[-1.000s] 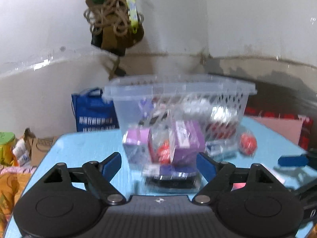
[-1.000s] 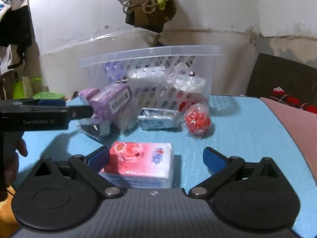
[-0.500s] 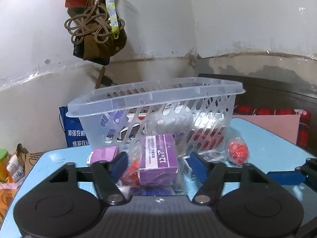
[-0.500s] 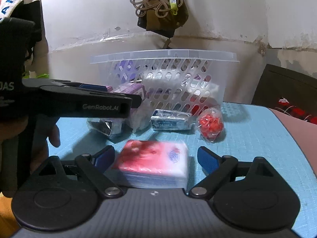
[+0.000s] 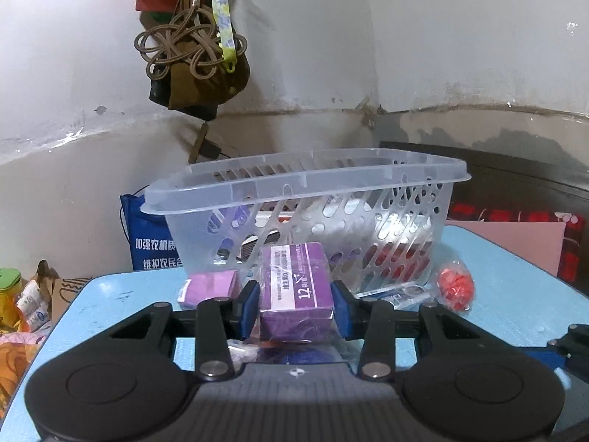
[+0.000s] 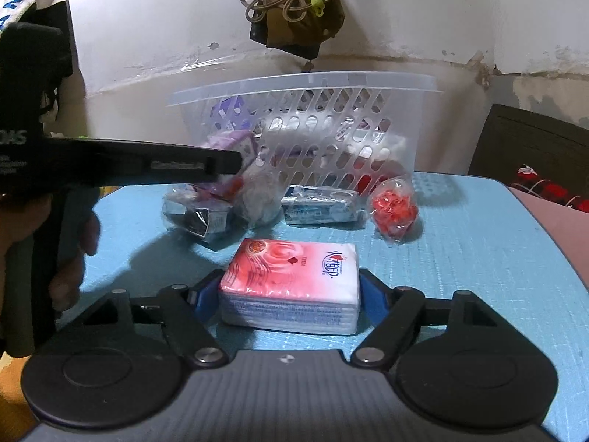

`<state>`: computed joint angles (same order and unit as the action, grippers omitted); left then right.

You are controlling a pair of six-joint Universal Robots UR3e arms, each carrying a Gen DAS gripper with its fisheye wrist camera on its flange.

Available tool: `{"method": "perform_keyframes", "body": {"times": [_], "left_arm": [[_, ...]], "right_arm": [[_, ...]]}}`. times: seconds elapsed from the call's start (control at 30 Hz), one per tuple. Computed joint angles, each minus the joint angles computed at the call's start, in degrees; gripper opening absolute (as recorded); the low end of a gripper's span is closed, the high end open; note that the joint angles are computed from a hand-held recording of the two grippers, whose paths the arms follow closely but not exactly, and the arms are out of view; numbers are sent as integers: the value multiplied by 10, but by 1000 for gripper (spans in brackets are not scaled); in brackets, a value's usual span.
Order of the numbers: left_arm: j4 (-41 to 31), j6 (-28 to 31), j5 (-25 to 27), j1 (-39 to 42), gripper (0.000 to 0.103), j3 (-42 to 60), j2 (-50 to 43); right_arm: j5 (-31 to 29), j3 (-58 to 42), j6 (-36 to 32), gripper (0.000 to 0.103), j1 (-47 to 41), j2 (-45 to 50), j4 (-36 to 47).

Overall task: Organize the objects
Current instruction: 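Grasp the pink tissue pack with the right gripper while the left grasps the purple box, then lift the tissue pack and purple box into the basket and open both grippers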

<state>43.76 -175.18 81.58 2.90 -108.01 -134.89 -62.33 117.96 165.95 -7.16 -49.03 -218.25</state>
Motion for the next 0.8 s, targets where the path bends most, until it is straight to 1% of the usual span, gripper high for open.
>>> {"method": "perform_keyframes", "body": {"times": [0.27, 0.4, 0.63, 0.8], "left_arm": [[41, -1, -14, 16, 46, -52, 19], [79, -1, -28, 28, 46, -91, 32], [142, -2, -50, 46, 46, -149, 47], [167, -4, -59, 55, 46, -173, 49]], "right_arm": [[2, 0, 12, 77, -3, 4, -10], [-5, 9, 21, 77, -4, 3, -28], [13, 37, 36, 77, -31, -17, -66], [30, 40, 37, 77, -47, -33, -65]]}}
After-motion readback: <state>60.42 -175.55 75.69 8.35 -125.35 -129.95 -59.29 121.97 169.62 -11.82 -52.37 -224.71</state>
